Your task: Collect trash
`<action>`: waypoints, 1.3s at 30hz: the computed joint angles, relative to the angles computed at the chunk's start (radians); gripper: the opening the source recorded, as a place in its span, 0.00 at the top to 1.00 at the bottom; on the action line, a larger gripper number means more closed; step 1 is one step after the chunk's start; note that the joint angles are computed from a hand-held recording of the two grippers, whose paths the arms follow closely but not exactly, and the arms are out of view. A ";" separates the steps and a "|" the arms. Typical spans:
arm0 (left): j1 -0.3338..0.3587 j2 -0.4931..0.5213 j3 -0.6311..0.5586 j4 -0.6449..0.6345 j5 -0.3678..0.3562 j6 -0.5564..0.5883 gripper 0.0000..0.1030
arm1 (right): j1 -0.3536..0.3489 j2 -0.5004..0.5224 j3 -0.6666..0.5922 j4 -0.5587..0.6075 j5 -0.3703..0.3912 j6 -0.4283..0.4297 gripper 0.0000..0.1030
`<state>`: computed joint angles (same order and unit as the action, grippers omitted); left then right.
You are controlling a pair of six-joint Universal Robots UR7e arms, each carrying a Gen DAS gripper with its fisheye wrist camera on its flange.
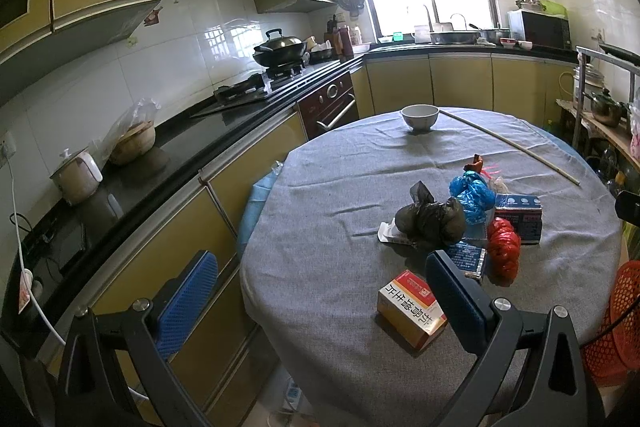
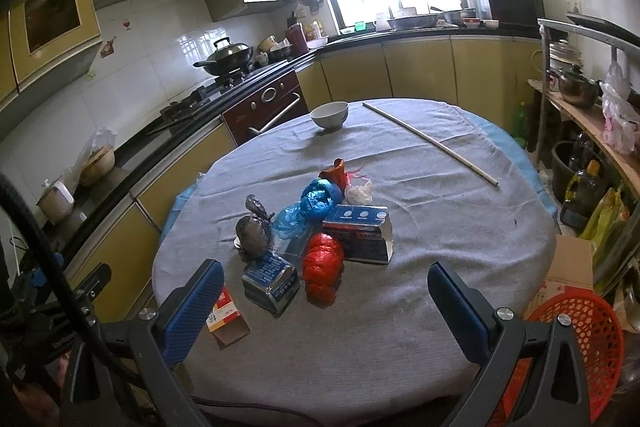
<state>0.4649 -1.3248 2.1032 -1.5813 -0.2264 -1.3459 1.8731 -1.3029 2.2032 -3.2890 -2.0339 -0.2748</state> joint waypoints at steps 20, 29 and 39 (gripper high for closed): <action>-0.004 0.001 -0.007 0.014 -0.011 0.003 0.00 | -0.003 -0.002 0.005 0.005 0.005 0.009 0.00; -0.003 0.002 -0.004 0.005 -0.010 0.009 0.00 | -0.002 0.004 0.010 -0.014 0.003 -0.001 0.00; -0.005 0.003 -0.003 0.009 -0.014 0.007 0.00 | -0.002 0.005 0.011 -0.015 0.002 -0.001 0.00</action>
